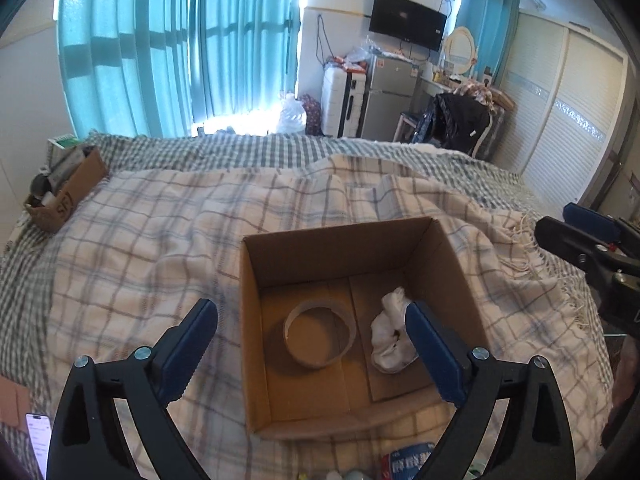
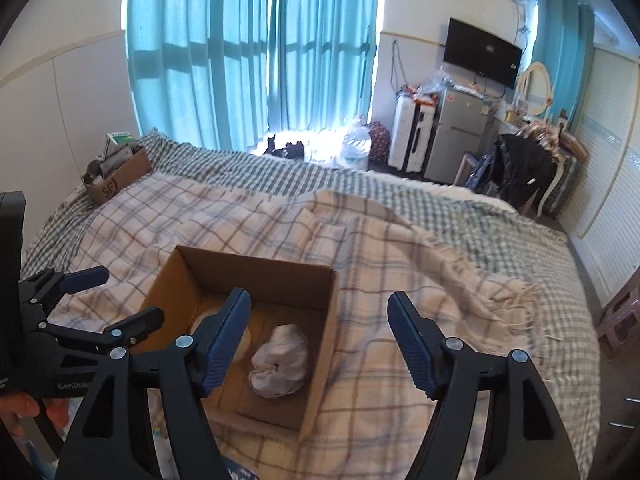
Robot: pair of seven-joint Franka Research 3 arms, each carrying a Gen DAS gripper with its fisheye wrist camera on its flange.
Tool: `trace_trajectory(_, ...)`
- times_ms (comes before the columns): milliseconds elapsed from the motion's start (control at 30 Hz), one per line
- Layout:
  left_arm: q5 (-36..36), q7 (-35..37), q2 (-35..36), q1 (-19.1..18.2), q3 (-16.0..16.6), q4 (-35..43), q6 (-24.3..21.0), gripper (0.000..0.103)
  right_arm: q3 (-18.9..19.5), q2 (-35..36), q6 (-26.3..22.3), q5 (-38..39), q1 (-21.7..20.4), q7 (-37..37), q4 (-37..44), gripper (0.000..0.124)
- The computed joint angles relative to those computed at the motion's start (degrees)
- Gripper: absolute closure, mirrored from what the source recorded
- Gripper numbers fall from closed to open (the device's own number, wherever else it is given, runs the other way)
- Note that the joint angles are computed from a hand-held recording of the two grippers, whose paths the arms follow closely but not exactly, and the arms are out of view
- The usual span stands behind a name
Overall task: Organize objects
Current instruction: 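Lower the tape roll and lace cloth into the box and open both tools, then grasp the amoxicillin box with the right tool while the left tool grasps the blue tissue pack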
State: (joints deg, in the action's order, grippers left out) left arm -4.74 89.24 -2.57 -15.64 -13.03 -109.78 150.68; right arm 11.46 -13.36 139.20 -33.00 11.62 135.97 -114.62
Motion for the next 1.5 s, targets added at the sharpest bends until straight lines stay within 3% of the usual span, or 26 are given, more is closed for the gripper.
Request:
trace_trajectory(167, 2.76, -3.79, -8.95, 0.11, 0.53, -6.29, 1.40, 0.005, 2.27, -9.83, -3.36, 1.60, 0.48, 1.02, -4.04, 0.043)
trace_trajectory(400, 2.62, -6.62, -22.15, -2.49, 3.12, -17.06, 2.84, 0.000, 8.45, -20.02, -10.63, 3.82, -0.97, -0.84, -8.25, 0.042)
trace_trajectory(700, 7.66, -13.64, -30.84, -2.65, 2.86, -27.18, 0.86, 0.000, 14.01, -29.96, -13.56, 8.59, 0.67, -1.94, -16.19, 0.042)
trace_trajectory(867, 11.90, -14.66, -36.49, -2.28, 2.25, -35.59, 0.31, 0.000, 16.30, -29.13, -11.77, 11.96, 3.27, -0.94, -20.26, 0.042)
trace_trajectory(1000, 12.47, -11.47, -39.43, -5.19, 4.59, -41.39, 0.41, 0.000, 16.35, -25.72, -6.75, 14.77, 6.20, 0.22, -23.52, 0.042)
trace_trajectory(1133, 17.48, -12.32, -38.60, -1.64, 1.57, -42.36, 1.04, 0.000, 15.76, -21.50, -1.14, 16.55, 8.19, 1.76, -25.48, 0.032)
trace_trajectory(1233, 17.61, -11.59, -38.05, -2.43, 3.25, -43.22, 1.80, 0.000, 13.74, -18.97, 1.90, 18.26, 9.88, 0.79, -26.56, 0.032)
trace_trajectory(1500, 15.88, -10.86, -36.39, -2.58, 5.10, -43.35, 2.62, 0.000, 11.15, -12.37, 3.43, 20.85, 12.12, -1.28, -25.17, 0.032)
